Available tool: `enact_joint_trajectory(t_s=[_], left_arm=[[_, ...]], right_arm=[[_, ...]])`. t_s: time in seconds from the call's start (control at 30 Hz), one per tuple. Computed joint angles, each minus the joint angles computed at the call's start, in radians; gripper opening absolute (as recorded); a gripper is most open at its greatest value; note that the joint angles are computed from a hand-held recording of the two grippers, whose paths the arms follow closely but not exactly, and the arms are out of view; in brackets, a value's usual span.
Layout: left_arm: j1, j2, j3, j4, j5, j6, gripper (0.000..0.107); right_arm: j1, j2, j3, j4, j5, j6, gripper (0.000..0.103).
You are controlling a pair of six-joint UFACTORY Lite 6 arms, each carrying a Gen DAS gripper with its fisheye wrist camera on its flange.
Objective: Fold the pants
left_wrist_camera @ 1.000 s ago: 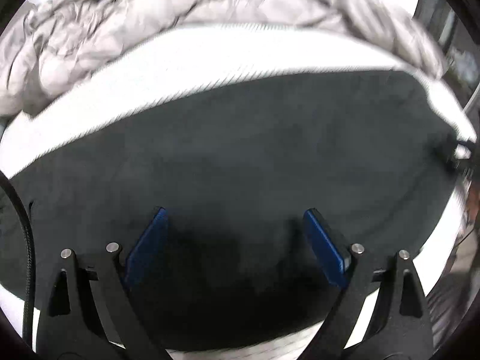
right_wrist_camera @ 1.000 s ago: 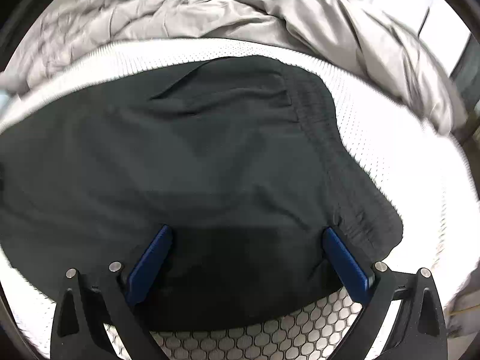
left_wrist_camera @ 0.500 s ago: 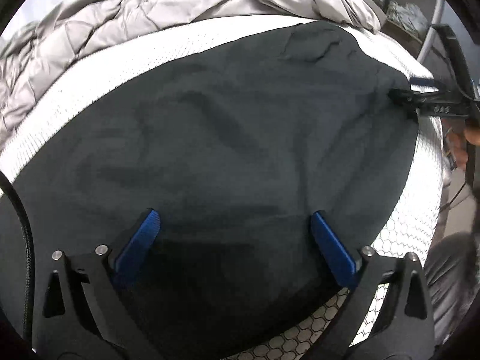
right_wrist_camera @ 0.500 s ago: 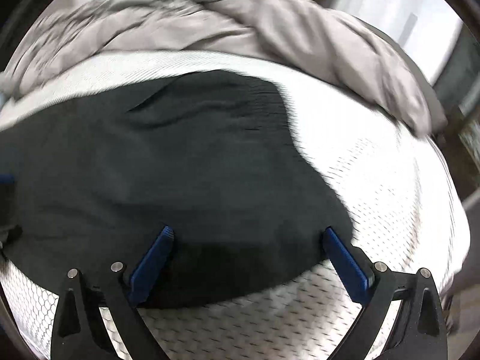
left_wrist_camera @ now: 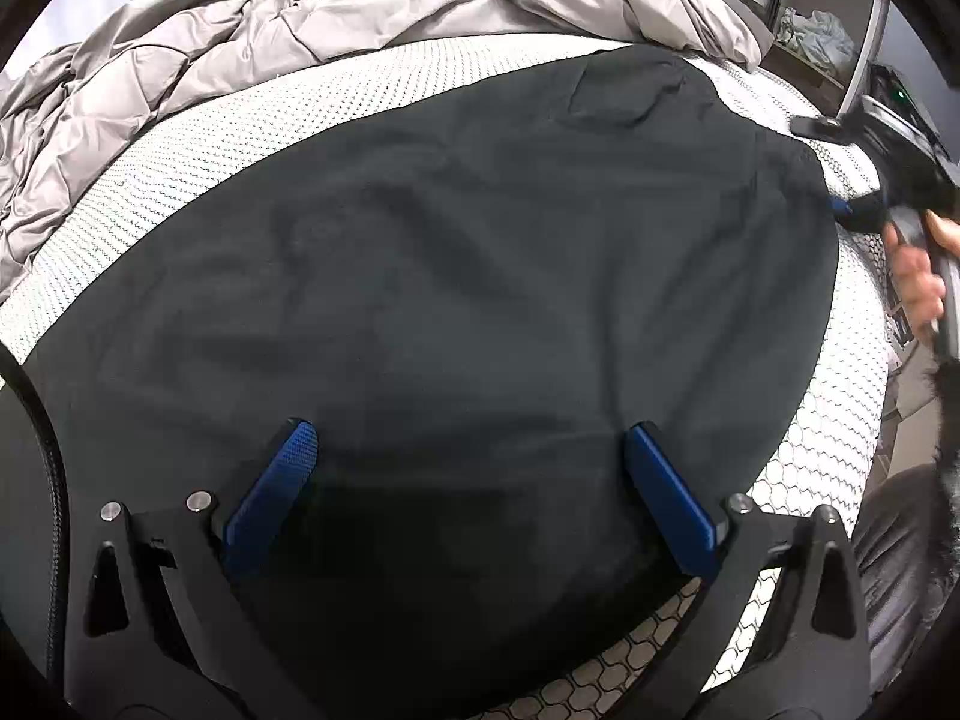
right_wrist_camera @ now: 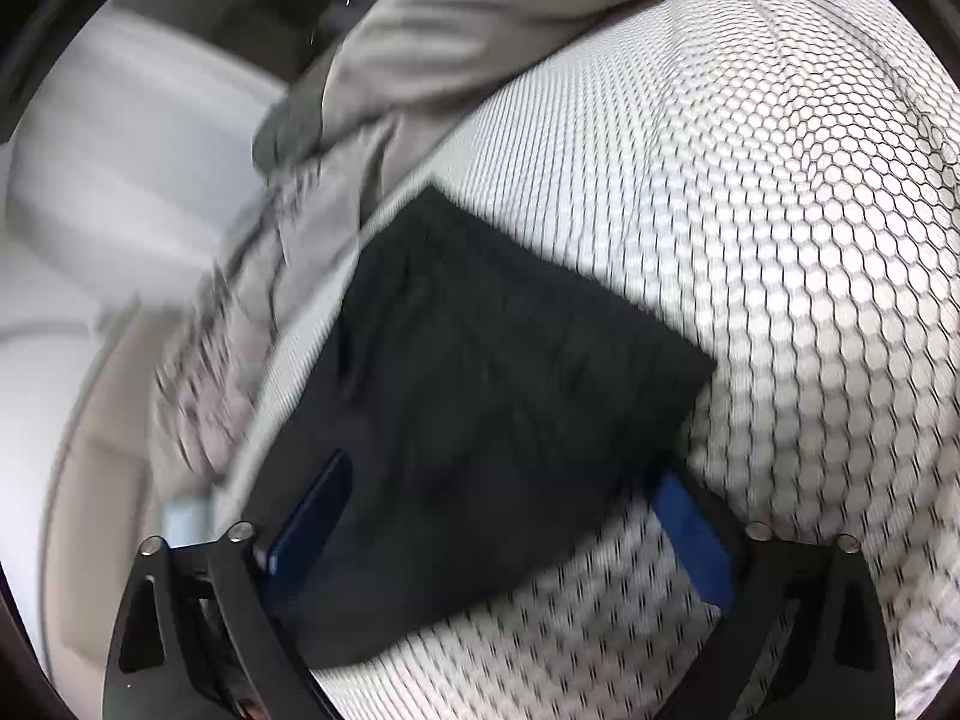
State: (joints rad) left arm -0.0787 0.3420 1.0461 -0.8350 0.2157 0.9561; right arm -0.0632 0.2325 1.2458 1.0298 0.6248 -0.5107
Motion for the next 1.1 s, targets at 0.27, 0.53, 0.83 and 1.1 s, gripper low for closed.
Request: enact_joint_trajectory(t_s=[0.27, 0.53, 0.83, 1.1], left_arm=[[0.112, -0.042, 0.028, -0.102, 0.085, 0.072, 0.100], [0.392, -0.045, 0.113, -0.166, 0.168, 0.097, 0.100], [0.618, 0.115, 0.260, -0.280, 0.387, 0.148, 0.090], [0.516, 0.217, 0.259, -0.272, 0.545, 0.182, 0.068]], right_arm=[[0.192, -0.066, 0.036, -0.060, -0.214, 0.041, 0.016], [0.686, 0.296, 0.575, -0.198, -0.133, 0.044, 0.030], [0.812, 0.369, 0.666, -0.488, -0.028, 0.107, 0.069], [0.614, 0.395, 0.658, -0.765, -0.003, 0.611, 0.082]])
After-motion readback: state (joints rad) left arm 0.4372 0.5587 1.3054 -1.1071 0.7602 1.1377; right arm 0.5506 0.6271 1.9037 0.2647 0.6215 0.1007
